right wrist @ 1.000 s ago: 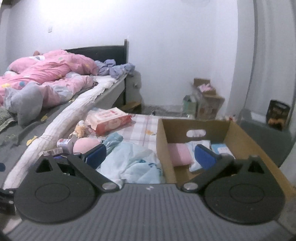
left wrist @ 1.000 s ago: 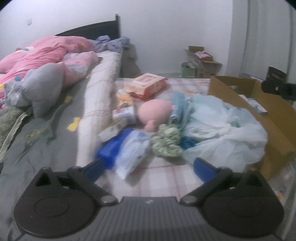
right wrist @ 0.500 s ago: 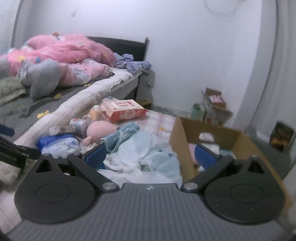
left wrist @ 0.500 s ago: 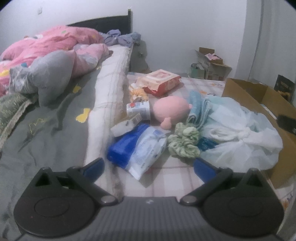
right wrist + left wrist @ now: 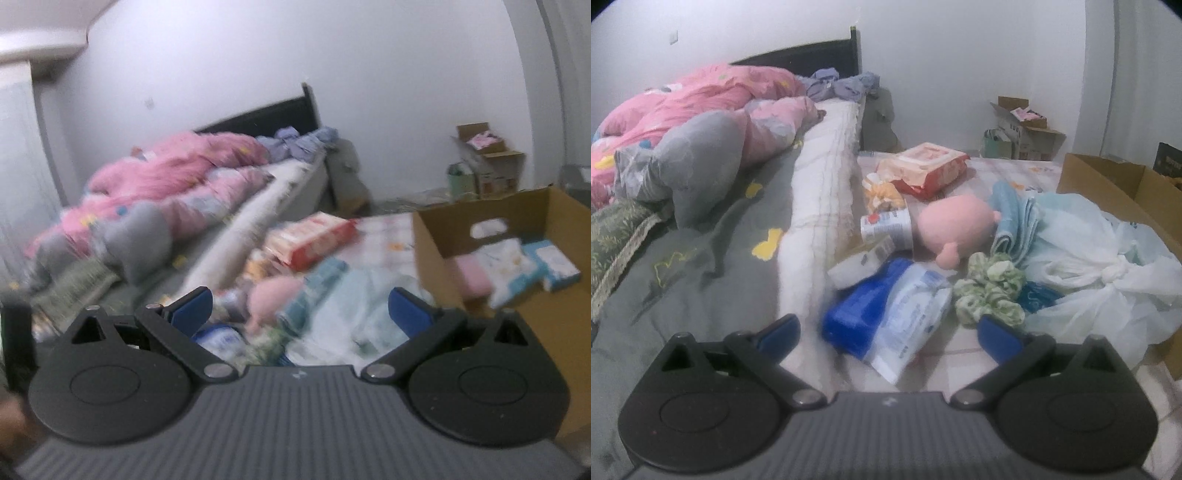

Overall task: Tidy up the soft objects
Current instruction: 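Reach the right tool down to the blue-and-white wet-wipes pack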

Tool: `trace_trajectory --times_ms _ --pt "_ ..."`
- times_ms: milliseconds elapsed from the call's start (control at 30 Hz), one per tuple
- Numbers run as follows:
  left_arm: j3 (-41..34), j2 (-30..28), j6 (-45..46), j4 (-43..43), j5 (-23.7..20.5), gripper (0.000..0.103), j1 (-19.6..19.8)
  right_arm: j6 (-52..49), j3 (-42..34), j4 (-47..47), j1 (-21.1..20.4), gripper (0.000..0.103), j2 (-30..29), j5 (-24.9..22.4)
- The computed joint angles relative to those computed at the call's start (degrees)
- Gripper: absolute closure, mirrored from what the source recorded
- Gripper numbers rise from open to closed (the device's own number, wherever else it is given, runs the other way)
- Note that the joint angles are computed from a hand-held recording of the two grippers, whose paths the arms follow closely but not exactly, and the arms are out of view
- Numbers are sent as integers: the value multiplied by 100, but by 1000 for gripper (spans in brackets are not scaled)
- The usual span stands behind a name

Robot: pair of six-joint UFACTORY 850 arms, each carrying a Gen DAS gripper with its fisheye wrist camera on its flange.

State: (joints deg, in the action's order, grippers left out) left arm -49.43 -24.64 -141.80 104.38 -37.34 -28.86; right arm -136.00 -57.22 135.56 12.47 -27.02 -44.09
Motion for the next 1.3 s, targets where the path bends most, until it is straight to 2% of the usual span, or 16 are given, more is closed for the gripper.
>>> trace_trajectory --times_ms 100,267,367,500,600,667,733,867,933,1033,1233,1300 --pt "59 0 -77 140 -31 2 17 773 -237 -568 -56 1 -140 -152" --pt "152 20 -191 335 94 10 81 1500 -618 -1267 115 1 -393 79" --pt "214 28 -161 456 109 16 90 2165 -893 -1850 240 1 -656 5" --pt "198 9 16 652 309 31 186 3407 -1403 -2650 440 5 -1133 -82" --pt "171 -11 -27 920 447 39 313 4231 -1767 -3088 594 14 -1486 -41" --pt "117 -48 -42 1069 588 44 439 4829 -1996 -3365 663 25 -1728 -34" --pt "42 -102 -1 1123 720 47 554 5423 -2225 -3626 732 32 -1971 16" --pt "-97 -183 183 1282 1042 47 762 6335 -2651 -3979 848 39 -2401 29" --pt "-213 -256 502 1222 1287 38 859 6634 -2842 -4099 915 40 -2565 87" --pt "-406 -416 1208 775 1460 31 934 7041 -3125 -4229 1010 40 -2794 155" --pt "-563 -565 1314 990 1768 17 1085 7834 -3615 -4647 1097 39 -3111 238" --pt "-636 -624 1487 929 1836 17 1106 7995 -3784 -4589 1102 40 -3249 169"
